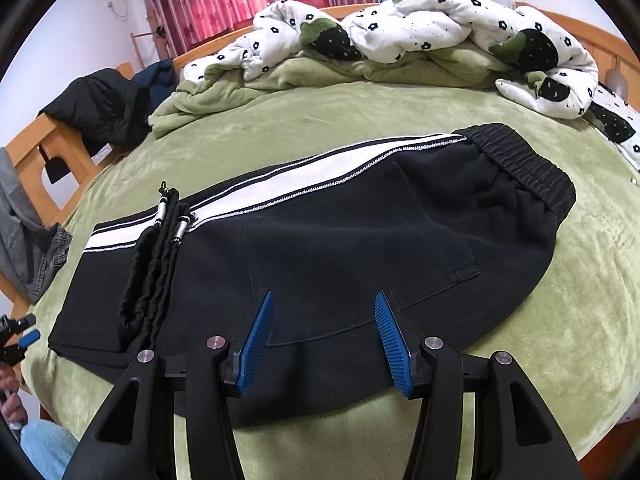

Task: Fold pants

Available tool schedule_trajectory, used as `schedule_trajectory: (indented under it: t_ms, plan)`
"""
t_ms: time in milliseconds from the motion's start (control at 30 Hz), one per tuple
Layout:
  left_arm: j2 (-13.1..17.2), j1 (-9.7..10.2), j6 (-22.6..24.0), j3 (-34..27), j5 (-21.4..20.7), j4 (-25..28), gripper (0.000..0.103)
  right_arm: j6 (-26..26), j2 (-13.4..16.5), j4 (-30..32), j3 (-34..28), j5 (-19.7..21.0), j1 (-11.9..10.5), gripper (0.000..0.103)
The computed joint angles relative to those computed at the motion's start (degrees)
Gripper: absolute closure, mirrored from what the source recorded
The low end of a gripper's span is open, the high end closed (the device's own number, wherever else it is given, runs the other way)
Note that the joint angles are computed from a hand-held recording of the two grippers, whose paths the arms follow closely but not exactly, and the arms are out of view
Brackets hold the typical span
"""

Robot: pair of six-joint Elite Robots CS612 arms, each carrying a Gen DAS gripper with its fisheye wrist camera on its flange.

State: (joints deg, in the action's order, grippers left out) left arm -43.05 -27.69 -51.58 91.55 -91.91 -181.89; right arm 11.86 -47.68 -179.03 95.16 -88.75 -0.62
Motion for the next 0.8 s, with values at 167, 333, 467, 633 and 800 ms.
schedule_trajectory:
  t_ms: [167, 333, 467, 633, 800]
  plan:
    - [4.61, 2.13, 0.06, -3.04, -15.25, -4.60, 0.056, -0.02, 0.60, 0.25, -0.96, -1.90, 0.47, 0.051]
    - [8.65, 3.53, -4.31, -7.00, -23.42, -8.14, 0.057, 1.55, 0.68, -0.65, -1.04, -2.52, 0.21, 0.051]
    - [8.96, 3.45, -6.70, -8.29, -22.35, -6.89, 0.081, 2.63, 0.74, 0.19, -1.27, -2.61, -0.01, 0.051]
    - [4.33, 0.18, -0.65, -8.11, -10.34, -1.45, 0.088, 2.22, 0.63, -0.93, -0.89, -2.39, -0.22, 0.051]
    - [1.55, -4.25, 7.42, -11.19, -0.07, 2.81, 0.088, 0.81, 0.19, -3.88, 0.44, -1.01, -0.68, 0.051]
